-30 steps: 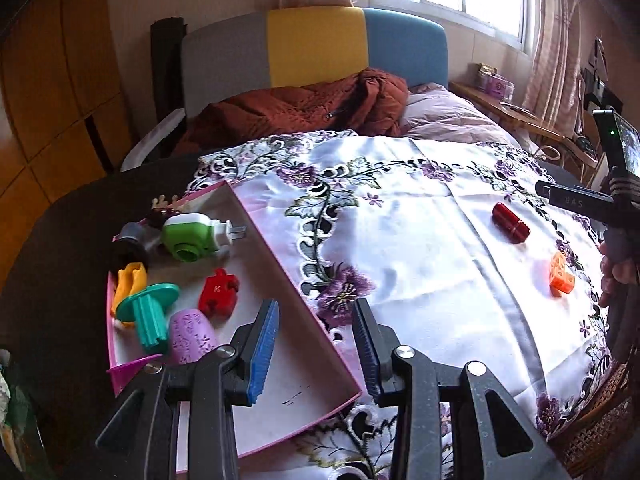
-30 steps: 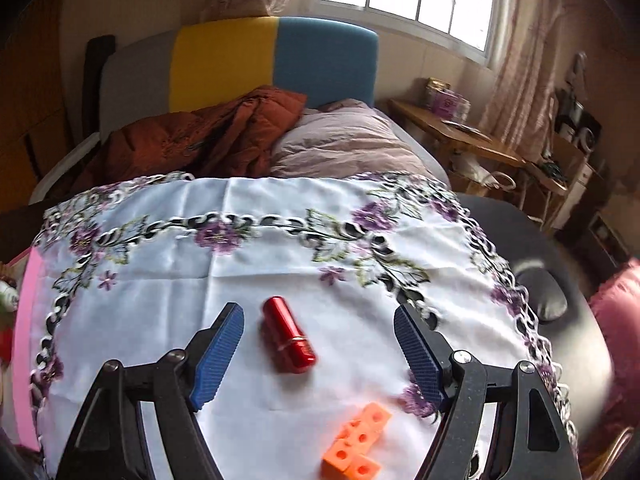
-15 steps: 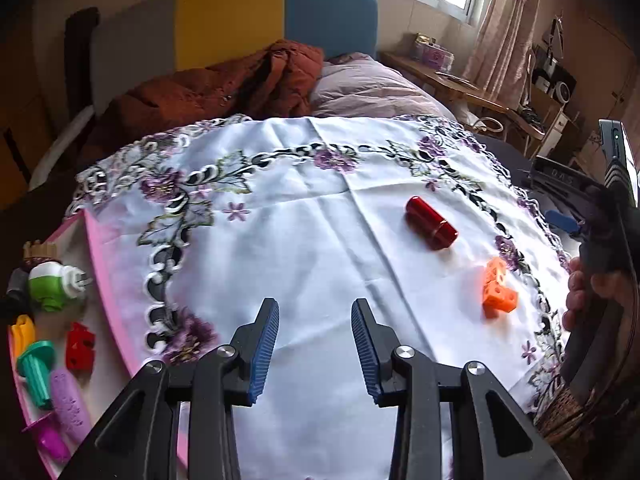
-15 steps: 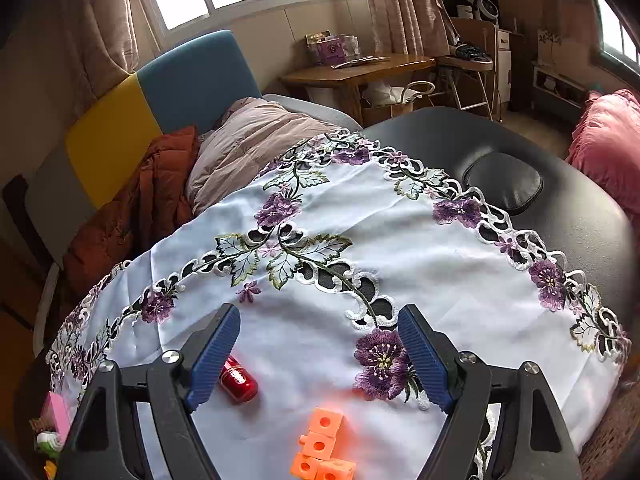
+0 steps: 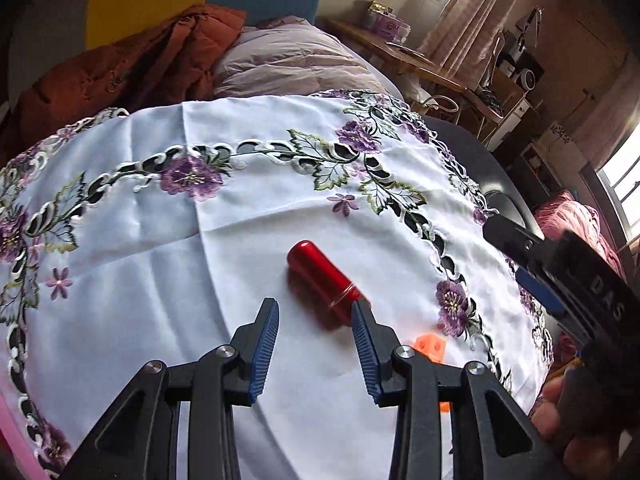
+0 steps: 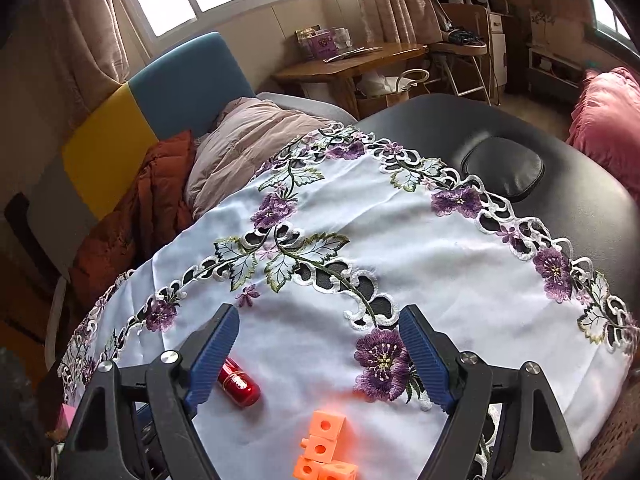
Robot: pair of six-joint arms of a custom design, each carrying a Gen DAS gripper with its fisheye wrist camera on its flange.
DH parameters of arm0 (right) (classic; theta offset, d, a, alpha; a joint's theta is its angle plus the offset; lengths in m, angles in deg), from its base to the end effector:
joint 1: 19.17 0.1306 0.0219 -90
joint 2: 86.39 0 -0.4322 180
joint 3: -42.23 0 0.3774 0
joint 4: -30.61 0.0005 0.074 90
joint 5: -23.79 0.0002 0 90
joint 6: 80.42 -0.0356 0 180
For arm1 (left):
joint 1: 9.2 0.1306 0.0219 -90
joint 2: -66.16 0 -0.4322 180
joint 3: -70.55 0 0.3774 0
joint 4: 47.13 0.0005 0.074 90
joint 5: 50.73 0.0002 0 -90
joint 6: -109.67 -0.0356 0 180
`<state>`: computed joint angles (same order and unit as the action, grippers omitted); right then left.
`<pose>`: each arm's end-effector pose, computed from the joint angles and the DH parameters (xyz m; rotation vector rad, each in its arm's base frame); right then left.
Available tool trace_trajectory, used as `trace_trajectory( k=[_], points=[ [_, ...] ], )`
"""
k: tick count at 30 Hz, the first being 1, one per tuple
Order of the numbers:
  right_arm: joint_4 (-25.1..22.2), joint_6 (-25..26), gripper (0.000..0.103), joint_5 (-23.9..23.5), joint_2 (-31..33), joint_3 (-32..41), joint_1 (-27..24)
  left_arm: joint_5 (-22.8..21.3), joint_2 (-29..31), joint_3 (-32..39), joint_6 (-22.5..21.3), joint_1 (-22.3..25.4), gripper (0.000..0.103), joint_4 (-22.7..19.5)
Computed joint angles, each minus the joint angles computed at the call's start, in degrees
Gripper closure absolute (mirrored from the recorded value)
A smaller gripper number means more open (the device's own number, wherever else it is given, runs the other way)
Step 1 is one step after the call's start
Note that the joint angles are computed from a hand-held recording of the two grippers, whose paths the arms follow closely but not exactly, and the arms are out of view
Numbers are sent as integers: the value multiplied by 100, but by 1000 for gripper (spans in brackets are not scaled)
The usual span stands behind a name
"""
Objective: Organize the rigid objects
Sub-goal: 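Grasp the red tube upright with the left gripper, then grasp the orange cube stack with the right gripper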
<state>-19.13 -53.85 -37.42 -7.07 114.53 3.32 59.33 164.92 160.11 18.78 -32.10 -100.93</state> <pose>0.3522 0.1267 0.4211 1.0060 2.1722 0.0372 0.4638 -0.2097 0.4016 0.6653 2.6050 -0.5895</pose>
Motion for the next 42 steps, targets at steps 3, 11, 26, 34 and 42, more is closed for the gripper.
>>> trace_trajectory(
  k=[3, 11, 26, 34, 42],
  points=[
    [36, -27, 19, -46, -17, -19, -19, 85, 279, 209, 206, -128, 63, -63],
    [147, -11, 19, -211, -25, -65, -70, -142, 717, 356, 528, -268, 74, 26],
    [204, -105, 19, -873, 57, -162, -248, -662, -961, -1350, -689, 731, 77, 449],
    [-83, 37, 19, -1323, 292, -44, -191, -1044, -1749, -2376, -1167, 1149, 77, 1042],
    [-936, 178, 18, -1404, 624, 258, 128, -806, -1691, -2358, -1084, 1251, 77, 1083]
  ],
)
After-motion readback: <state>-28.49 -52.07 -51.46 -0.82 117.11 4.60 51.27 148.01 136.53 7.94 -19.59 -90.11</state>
